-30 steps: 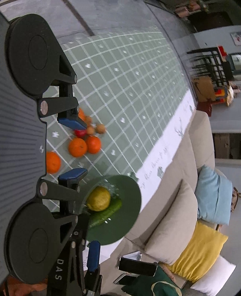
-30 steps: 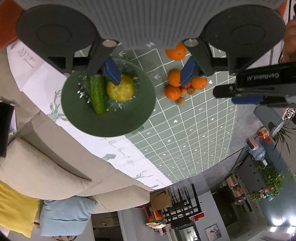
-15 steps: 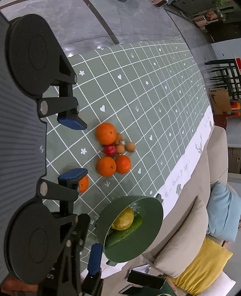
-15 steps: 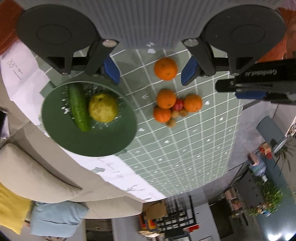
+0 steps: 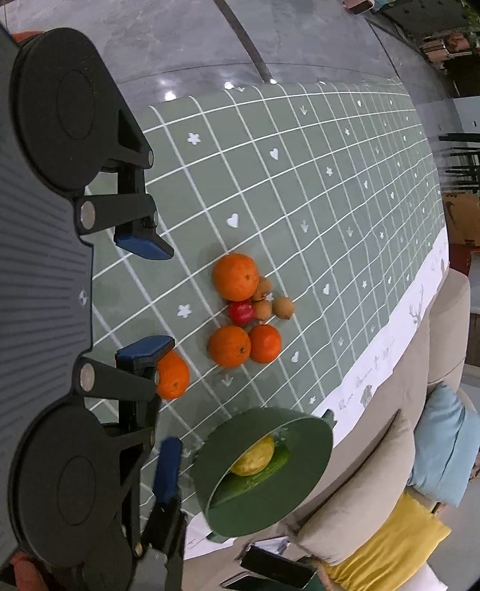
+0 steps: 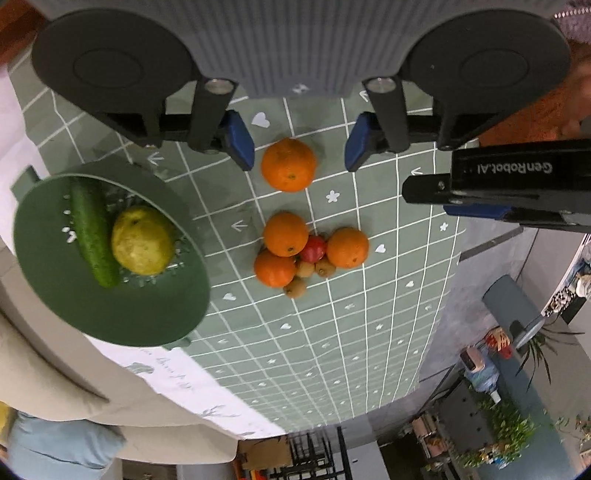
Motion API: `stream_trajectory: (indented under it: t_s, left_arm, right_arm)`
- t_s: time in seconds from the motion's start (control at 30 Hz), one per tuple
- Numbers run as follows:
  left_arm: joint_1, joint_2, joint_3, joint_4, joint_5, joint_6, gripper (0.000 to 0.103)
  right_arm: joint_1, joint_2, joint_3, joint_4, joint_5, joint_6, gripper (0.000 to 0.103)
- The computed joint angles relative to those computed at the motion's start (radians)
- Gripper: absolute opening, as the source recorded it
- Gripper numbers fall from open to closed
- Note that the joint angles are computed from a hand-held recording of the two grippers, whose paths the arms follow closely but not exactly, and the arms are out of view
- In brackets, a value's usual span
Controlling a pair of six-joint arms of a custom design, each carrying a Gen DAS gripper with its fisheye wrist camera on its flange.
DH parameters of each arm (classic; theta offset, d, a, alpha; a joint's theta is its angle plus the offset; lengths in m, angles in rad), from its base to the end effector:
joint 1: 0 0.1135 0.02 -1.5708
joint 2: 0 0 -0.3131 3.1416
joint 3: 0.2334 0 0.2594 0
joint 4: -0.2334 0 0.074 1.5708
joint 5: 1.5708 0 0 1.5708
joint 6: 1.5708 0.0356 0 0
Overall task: Organize fruits
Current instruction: 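Lower the right tool onto an orange and close it, then grasp another orange with the left tool while the right tool holds its orange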
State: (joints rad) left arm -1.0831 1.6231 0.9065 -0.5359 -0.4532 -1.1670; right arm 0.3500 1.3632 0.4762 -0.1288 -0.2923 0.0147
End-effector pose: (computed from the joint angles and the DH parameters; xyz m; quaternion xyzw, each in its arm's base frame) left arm 0.1540 -0.2571 0.2050 -0.0759 0.9598 -0.0437 0.2667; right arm 0.2016 0.0845 0.1703 -0.1981 0.9315 0.1869 0.2411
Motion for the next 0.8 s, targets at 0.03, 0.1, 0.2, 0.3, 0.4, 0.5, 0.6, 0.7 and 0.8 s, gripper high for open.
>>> stream_trajectory:
  t_s: [0.03, 0.1, 0.2, 0.3, 0.4, 0.5, 0.6, 0.7, 0.8]
  left_arm:
    - [0.010, 0.009, 0.000, 0.005, -0.002, 0.006, 0.056]
    - [0.031, 0.023, 0.003, 0.005, 0.010, 0.021, 0.056]
    - [0.059, 0.032, -0.006, 0.025, 0.030, 0.042, 0.056]
    - [0.086, 0.055, -0.002, 0.034, 0.045, 0.060, 0.056]
    - [0.116, 0.084, 0.008, 0.051, 0.058, 0.096, 0.056]
    - [0.145, 0.110, 0.018, 0.072, 0.066, 0.146, 0.056]
    - [0.173, 0.132, 0.022, 0.106, 0.075, 0.197, 0.056]
    - [0.205, 0.159, 0.024, 0.149, 0.087, 0.241, 0.057]
    - [0.230, 0.189, 0.029, 0.188, 0.100, 0.282, 0.057]
  right_arm:
    - [0.009, 0.024, 0.006, 0.011, 0.003, 0.003, 0.047]
    - [0.031, 0.083, 0.018, 0.042, 0.014, 0.005, 0.046]
    - [0.047, 0.165, 0.039, 0.066, 0.022, 0.013, 0.046]
    - [0.057, 0.216, 0.058, 0.078, 0.038, 0.023, 0.047]
    - [0.071, 0.236, 0.068, 0.104, 0.070, 0.005, 0.048]
    - [0.071, 0.267, 0.089, 0.101, 0.101, -0.002, 0.048]
    - [0.052, 0.299, 0.110, 0.088, 0.106, -0.006, 0.045]
    - [0.027, 0.325, 0.124, 0.085, 0.086, -0.010, 0.042]
    - [0.015, 0.338, 0.126, 0.090, 0.066, -0.019, 0.042]
